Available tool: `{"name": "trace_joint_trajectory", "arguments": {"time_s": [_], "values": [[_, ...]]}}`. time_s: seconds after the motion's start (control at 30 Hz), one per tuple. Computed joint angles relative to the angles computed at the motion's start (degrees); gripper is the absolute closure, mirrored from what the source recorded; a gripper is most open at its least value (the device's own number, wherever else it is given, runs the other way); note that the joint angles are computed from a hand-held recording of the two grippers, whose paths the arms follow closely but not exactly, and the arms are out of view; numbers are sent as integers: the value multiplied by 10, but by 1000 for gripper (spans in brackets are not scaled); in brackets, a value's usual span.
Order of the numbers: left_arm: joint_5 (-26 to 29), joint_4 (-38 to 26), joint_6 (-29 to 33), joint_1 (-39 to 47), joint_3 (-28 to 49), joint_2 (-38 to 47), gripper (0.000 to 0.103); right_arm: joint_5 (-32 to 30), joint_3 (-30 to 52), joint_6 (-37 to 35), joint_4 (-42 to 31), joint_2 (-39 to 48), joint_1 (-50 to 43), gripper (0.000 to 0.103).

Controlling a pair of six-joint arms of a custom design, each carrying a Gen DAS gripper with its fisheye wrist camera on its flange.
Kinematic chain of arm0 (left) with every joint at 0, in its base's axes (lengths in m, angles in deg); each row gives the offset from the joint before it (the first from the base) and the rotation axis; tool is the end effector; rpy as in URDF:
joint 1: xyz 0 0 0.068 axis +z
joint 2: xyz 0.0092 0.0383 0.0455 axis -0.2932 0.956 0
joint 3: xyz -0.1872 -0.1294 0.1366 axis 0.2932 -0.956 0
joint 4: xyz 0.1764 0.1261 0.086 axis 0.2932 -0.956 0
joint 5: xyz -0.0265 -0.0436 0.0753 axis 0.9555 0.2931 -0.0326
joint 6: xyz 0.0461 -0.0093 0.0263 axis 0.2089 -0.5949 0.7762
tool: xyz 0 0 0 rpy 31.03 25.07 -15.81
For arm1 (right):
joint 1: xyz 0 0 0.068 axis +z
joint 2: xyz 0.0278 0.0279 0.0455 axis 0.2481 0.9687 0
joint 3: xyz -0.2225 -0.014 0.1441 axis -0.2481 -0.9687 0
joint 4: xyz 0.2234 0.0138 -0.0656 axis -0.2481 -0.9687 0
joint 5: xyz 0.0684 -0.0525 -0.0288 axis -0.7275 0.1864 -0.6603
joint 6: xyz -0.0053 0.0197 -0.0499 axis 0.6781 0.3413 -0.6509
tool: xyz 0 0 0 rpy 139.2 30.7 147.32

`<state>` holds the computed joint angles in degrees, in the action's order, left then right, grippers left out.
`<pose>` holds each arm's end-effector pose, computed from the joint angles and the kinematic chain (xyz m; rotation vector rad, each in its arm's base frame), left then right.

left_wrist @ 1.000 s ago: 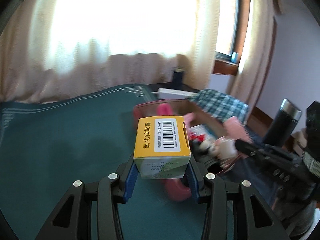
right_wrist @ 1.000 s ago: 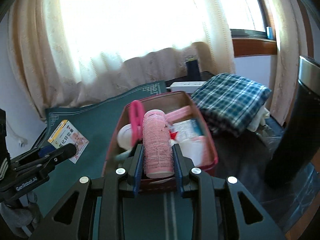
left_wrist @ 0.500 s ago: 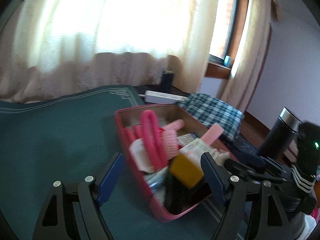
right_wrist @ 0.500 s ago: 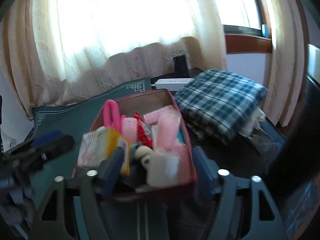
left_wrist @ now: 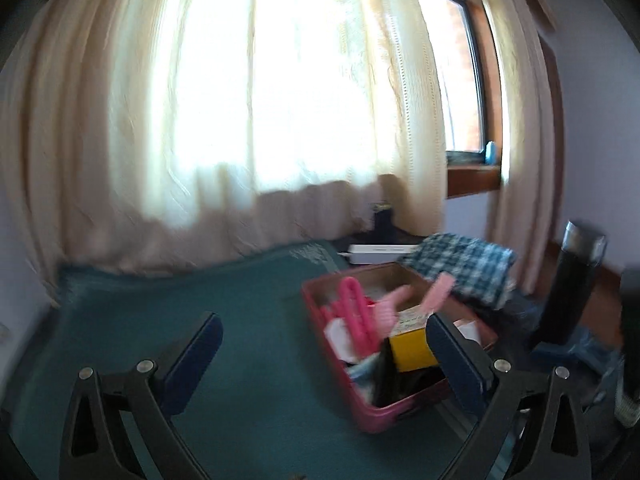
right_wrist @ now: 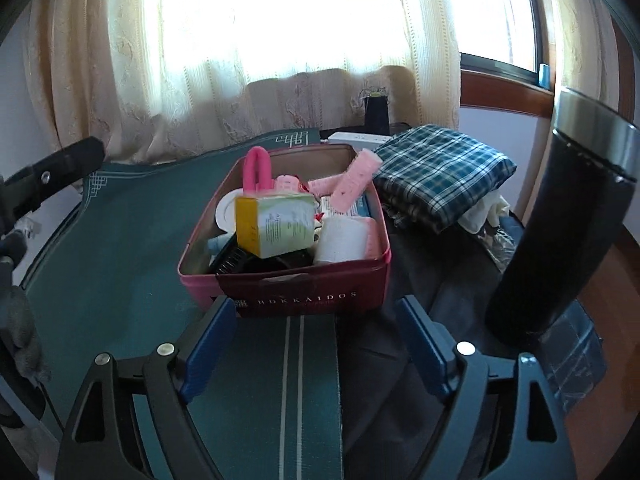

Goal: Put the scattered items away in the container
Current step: 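Release the yellow box and pink roller into the tin with both tools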

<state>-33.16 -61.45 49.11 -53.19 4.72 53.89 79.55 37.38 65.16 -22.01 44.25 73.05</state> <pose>0.2427 -0.1817 0.2281 0.8368 1.7975 -0.4005 0.1235 0.1510 0.1793 0.5923 2.1789 -0.1070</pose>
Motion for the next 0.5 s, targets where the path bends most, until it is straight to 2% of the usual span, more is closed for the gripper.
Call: {"name": "trace_joint_trajectory", "arguments": {"time_s": [0.07, 0.2, 0.33, 0.43, 0.5], "values": [[-3, 4, 16, -2, -14, -7, 0, -2, 1, -2, 1, -1, -16, 17], [38, -24, 0, 35, -12, 8, 0, -45, 9, -128, 79, 20, -105, 17], [47, -52, -20, 54, 2, 29, 0, -91, 74, -292, 154, 104, -228, 17], [52, -52, -13, 61, -9, 17, 0, -112, 118, -353, 169, 145, -295, 14], [56, -44, -3, 60, -20, 9, 0, -152, 92, -373, 216, 122, -316, 14]]}}
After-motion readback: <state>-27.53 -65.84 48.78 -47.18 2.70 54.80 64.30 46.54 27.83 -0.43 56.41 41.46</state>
